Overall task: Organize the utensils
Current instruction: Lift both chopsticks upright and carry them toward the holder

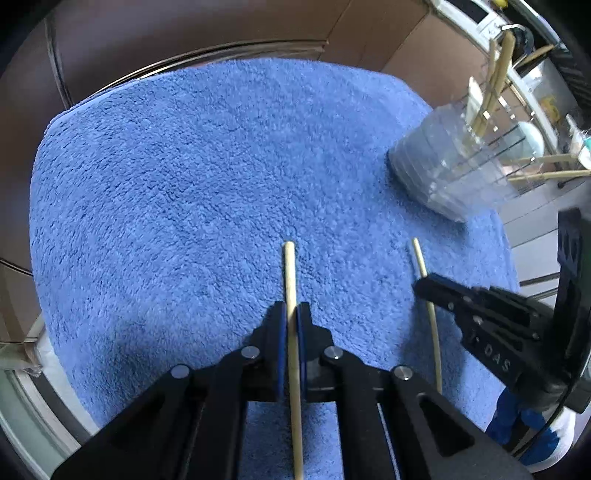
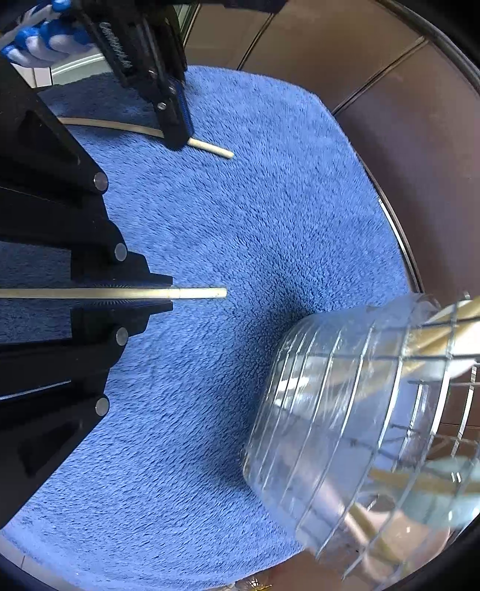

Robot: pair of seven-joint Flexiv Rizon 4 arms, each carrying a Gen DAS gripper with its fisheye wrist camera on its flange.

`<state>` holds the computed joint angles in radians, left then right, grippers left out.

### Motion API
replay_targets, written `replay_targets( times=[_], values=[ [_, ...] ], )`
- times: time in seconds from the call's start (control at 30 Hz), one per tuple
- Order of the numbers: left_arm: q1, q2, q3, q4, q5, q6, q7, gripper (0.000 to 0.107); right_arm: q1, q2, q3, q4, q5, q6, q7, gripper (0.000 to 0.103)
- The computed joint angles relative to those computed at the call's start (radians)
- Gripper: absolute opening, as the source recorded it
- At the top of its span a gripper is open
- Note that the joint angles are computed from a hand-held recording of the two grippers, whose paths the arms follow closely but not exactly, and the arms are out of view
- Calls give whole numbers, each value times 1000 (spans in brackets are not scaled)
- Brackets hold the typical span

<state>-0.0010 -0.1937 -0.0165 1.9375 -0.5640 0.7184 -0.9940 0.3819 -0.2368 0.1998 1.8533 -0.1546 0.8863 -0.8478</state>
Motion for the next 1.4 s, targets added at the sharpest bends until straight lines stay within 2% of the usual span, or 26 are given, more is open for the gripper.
replay_targets(
  times=[0.23,0.33,0.47,0.57,0.77,1.07,1.27,1.4],
  values=[
    [-23,96,-10,135,-197,143,204,5,3,109,11,145,-55,149,52,6],
    [-53,154,-8,199,-330,211,327,5,2,164,14,214,-112,223,98,6],
    [-108,219,2,258,-517,283,474,5,-12,245,22,306,-223,313,190,6],
    [-156,272,8,300,-650,346,577,5,-48,306,33,382,-361,408,313,6],
    [-229,357,16,355,-727,465,681,5,-180,401,79,479,-682,538,597,6],
    [-345,455,10,431,-795,623,784,5,-309,491,140,520,-919,607,858,6],
    [-419,497,-11,457,-898,730,882,5,-350,515,150,541,-1002,646,935,6],
    [-440,511,-27,464,-920,774,900,5,-417,514,156,538,-1128,710,1035,6]
  ],
)
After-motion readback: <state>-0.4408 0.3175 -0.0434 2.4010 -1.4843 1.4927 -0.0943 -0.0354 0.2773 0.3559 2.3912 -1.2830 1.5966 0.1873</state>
